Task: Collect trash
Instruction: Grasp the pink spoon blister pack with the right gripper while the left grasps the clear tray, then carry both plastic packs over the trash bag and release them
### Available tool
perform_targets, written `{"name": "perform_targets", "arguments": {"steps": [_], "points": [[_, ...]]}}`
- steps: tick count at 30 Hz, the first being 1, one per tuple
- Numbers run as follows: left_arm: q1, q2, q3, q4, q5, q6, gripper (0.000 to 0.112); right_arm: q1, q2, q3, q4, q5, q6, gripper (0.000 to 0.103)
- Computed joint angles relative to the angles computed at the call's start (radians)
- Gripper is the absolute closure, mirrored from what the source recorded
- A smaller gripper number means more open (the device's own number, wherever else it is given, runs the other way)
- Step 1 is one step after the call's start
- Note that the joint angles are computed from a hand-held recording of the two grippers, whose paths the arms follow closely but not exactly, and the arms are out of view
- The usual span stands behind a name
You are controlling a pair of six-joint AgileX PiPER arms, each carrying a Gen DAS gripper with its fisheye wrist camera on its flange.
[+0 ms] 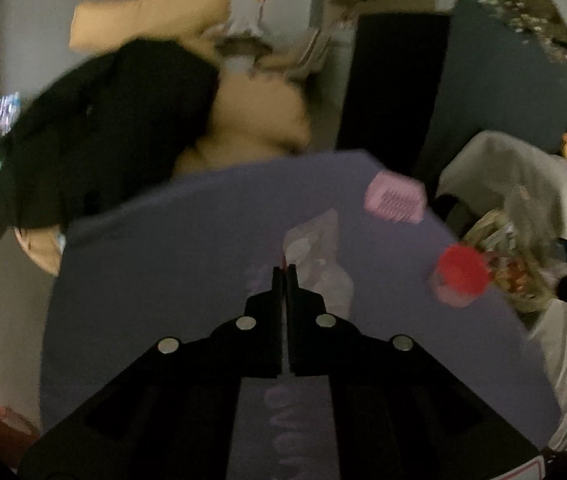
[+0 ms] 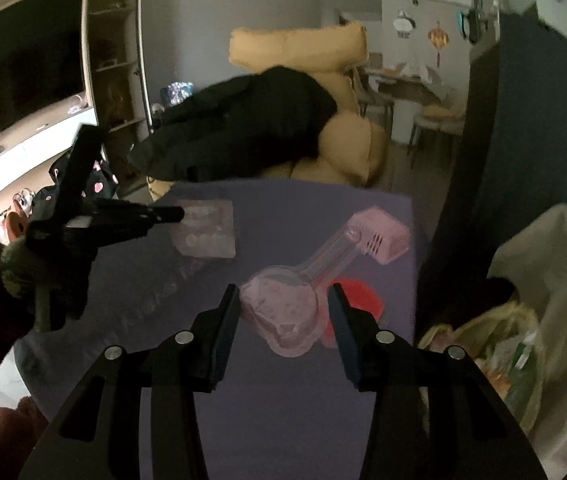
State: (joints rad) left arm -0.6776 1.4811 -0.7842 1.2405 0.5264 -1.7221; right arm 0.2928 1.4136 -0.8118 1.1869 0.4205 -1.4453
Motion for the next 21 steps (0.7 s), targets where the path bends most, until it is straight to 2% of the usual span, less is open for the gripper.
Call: {"name": "perform_targets", "arguments": {"steps": [7, 12, 16, 21], "points": [[-0.243, -0.039, -0.180, -0.044, 0.300, 0.118, 0.111, -0.083, -0.099, -0.031, -0.008, 0.072, -0.046, 0.060], [-0.362, -0.012, -0.298, -0.032, 0.450, 0.112, 0.111, -0.177, -0.145, -0.047, 0.018, 0.151, -0.107, 0.060], [-0.408, 0.022, -0.362, -0.027, 0.499, 0.099, 0.111, -0.270, -0.160, -0.053, 0.048, 0.229, -0.141, 0.060], [-0.421, 0.090, -0.445, -0.042, 0.467, 0.118, 0.111, -0.391, -0.193, -0.036, 0.081, 0.302, -0.193, 0.060]]}}
